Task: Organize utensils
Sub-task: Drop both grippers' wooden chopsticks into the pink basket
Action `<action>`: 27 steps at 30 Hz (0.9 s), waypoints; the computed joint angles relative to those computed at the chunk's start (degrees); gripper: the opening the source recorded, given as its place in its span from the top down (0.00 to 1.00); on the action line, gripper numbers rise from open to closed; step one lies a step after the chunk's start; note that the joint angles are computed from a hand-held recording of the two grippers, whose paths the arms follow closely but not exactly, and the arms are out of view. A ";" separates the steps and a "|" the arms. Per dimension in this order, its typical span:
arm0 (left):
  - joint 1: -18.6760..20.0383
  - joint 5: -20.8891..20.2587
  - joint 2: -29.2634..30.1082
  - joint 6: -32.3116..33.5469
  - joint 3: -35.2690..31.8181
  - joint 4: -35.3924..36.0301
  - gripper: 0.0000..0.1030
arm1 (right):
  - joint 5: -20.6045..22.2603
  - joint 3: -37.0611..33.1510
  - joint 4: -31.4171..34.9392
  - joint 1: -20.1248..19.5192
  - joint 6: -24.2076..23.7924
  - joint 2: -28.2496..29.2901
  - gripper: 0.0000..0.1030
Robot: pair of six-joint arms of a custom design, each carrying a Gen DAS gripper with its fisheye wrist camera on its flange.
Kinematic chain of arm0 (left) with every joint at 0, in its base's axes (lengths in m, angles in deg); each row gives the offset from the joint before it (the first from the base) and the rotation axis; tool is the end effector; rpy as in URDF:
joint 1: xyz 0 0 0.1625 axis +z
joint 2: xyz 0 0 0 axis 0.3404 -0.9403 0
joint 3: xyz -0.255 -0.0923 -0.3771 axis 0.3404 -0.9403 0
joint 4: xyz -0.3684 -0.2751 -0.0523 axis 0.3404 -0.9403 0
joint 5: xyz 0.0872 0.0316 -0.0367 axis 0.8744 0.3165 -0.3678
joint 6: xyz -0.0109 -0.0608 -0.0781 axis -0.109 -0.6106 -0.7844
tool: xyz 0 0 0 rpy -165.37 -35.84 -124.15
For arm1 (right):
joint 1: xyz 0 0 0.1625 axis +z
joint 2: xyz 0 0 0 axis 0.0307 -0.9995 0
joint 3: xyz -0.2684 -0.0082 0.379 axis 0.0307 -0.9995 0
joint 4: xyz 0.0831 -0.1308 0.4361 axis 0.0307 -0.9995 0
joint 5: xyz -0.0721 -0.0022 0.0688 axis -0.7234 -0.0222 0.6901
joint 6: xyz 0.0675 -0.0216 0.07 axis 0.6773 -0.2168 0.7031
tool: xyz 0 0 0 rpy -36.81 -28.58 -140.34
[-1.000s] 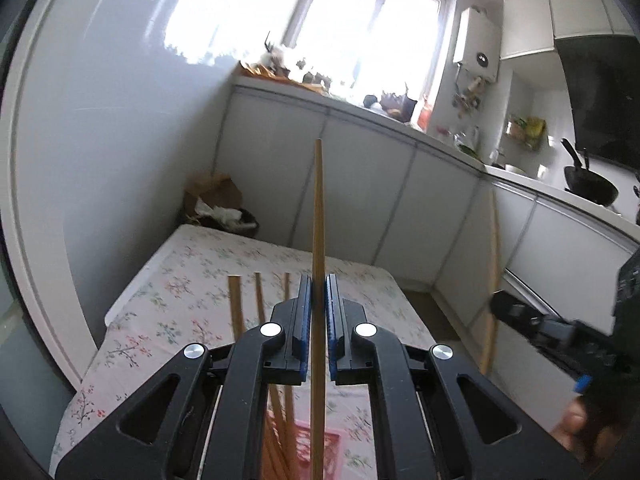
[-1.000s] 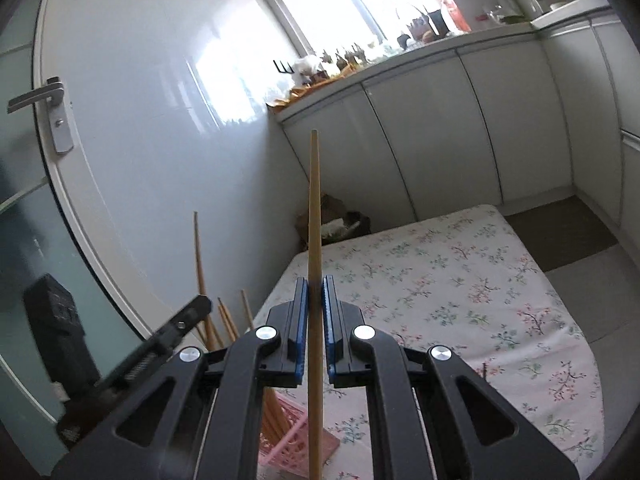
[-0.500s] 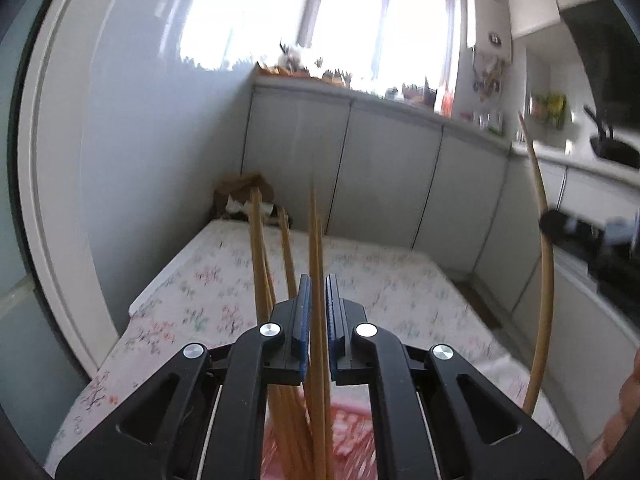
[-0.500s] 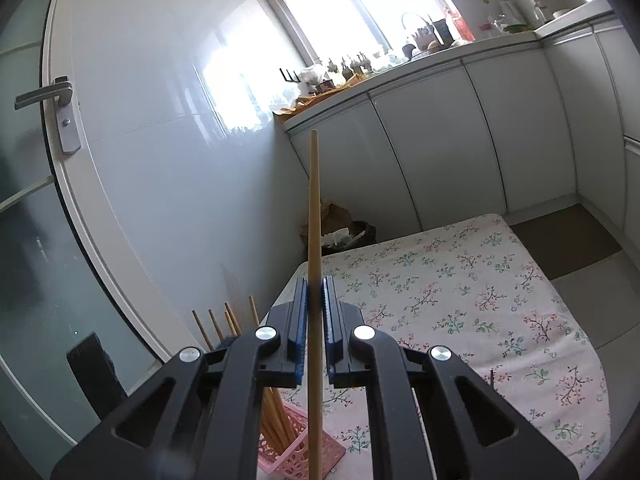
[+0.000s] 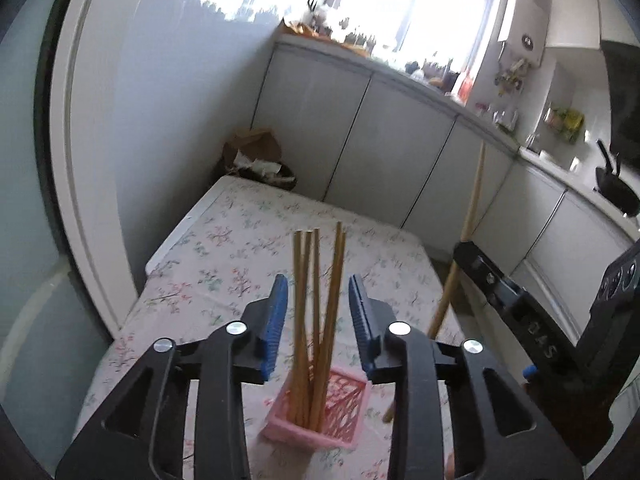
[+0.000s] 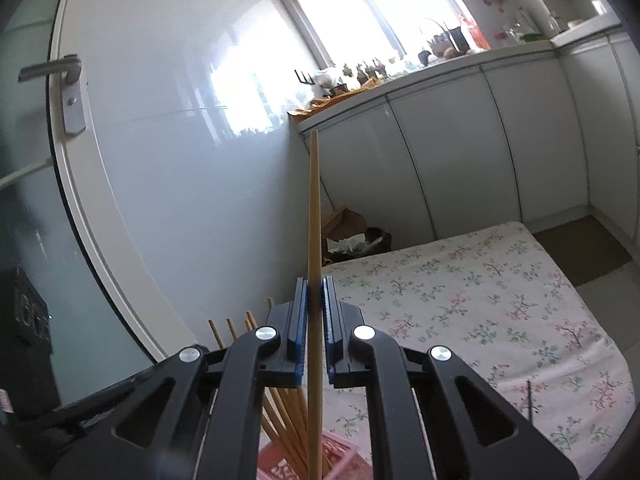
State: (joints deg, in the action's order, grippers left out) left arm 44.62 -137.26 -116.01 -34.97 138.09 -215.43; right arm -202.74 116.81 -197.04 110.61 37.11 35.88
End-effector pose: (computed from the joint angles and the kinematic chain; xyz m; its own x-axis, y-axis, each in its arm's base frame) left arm -0.1846 -0.7383 0.3345 -0.7476 0.5713 -0.3387 0.6591 0.5755 -0.4841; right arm 0.3704 -0.7057 0.0577 -0.9116 0.2193 0.3476 -0.3308 0.1105 -0.9372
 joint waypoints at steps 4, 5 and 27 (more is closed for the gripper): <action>0.11 2.43 0.46 0.29 -1.51 2.91 0.70 | -1.49 -4.94 0.18 -0.06 -5.15 3.15 0.93; 0.34 2.23 0.62 -0.66 -2.29 4.47 0.70 | -1.74 -5.60 0.17 -0.22 -5.73 3.70 0.93; 0.22 0.50 0.34 -1.25 -3.86 9.74 0.66 | -5.93 2.33 4.83 0.82 0.23 -0.96 0.82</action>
State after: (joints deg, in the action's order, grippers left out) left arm 44.84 -136.76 -115.67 -36.21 134.23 -205.69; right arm -208.66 119.15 -192.21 111.43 37.34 34.92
